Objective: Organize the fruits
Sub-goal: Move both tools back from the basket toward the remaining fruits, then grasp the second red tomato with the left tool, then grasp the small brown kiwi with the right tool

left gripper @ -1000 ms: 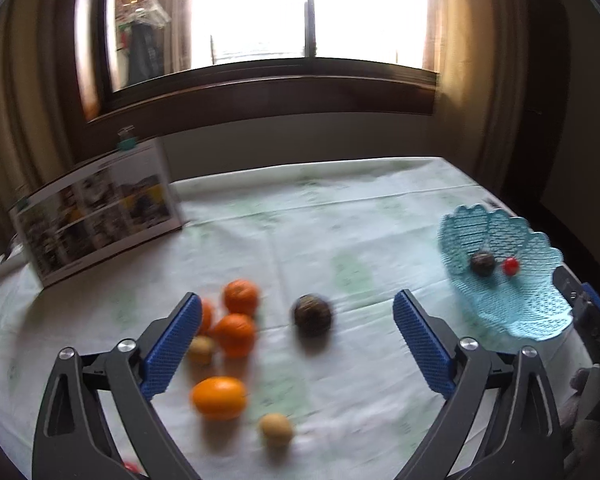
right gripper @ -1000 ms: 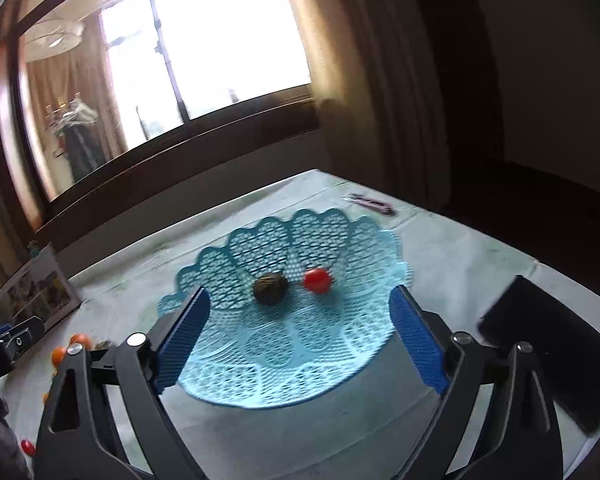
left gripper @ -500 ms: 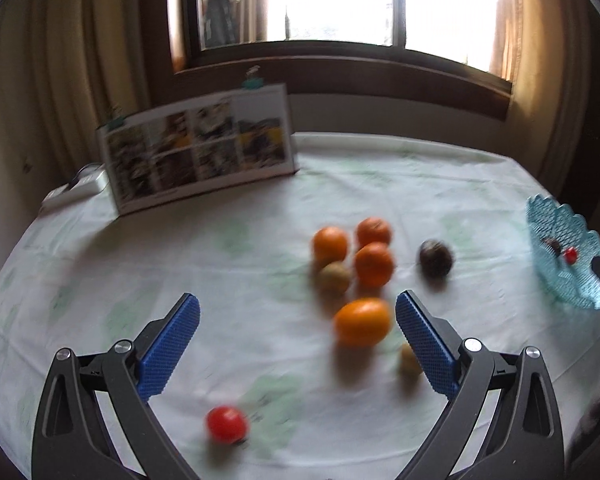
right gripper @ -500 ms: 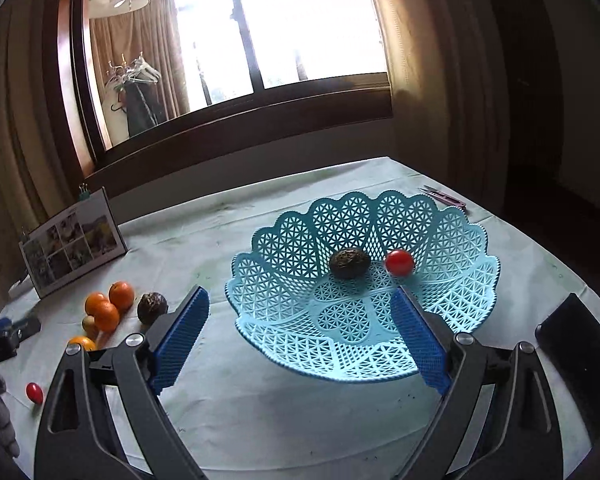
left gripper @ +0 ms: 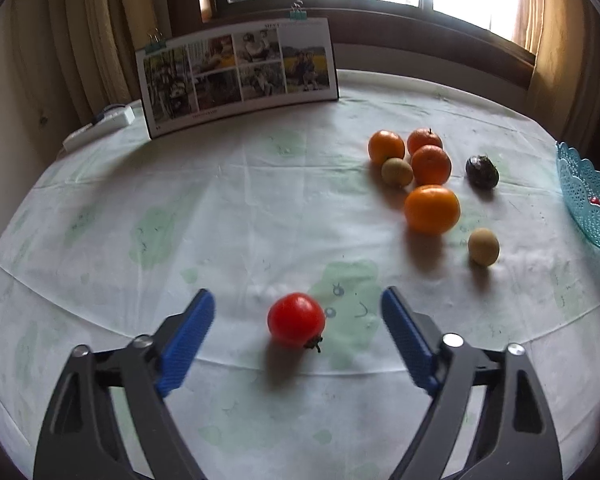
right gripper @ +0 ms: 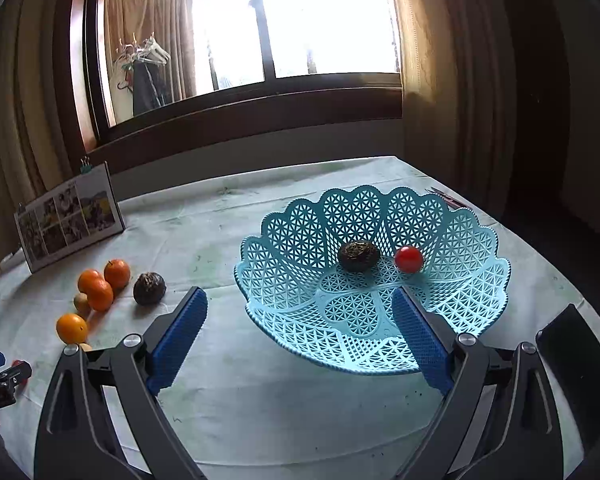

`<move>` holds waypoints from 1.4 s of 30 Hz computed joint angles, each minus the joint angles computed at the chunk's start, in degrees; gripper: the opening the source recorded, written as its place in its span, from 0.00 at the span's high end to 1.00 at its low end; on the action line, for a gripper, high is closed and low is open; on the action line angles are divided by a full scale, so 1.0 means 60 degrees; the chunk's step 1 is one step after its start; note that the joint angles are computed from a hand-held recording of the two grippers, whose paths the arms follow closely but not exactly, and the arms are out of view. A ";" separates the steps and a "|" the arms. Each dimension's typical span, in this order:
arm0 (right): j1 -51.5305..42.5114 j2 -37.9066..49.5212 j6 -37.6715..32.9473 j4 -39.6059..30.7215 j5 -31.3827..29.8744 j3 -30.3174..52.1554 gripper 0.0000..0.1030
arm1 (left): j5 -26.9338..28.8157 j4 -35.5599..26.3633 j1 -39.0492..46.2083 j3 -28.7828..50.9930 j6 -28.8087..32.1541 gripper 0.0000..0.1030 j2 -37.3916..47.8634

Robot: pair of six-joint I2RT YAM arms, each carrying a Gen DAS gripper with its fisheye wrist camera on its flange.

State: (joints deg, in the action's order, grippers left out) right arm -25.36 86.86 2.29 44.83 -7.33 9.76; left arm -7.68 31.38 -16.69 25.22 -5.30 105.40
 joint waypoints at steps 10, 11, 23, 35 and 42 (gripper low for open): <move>-0.0100 0.0244 0.0122 -0.0421 -0.0060 0.0324 0.08 | 0.0862 -0.0338 0.0465 0.0184 -0.0097 0.69 0.0224; 0.0000 0.0226 0.0146 -0.0496 0.0068 0.0346 0.08 | 0.0935 -0.0268 0.0488 0.0161 -0.0074 0.69 0.0228; 0.3296 -0.0677 0.0946 -0.3409 0.0126 0.1070 0.08 | 0.1518 0.1162 0.0721 -0.0615 0.0078 0.74 -0.0168; 0.5802 0.1796 0.1088 -0.4468 0.0242 0.3113 0.48 | 0.2390 0.1237 0.1399 -0.0705 0.0000 0.30 -0.0117; 0.5655 0.2648 0.1066 -0.4575 -0.0176 0.3645 0.75 | 0.2416 0.0726 0.1113 -0.0385 0.0416 0.53 0.0100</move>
State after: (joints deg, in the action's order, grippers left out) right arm 8.57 102.74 8.69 17.38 -8.38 31.63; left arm 6.82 35.74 -10.01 22.91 -2.80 106.01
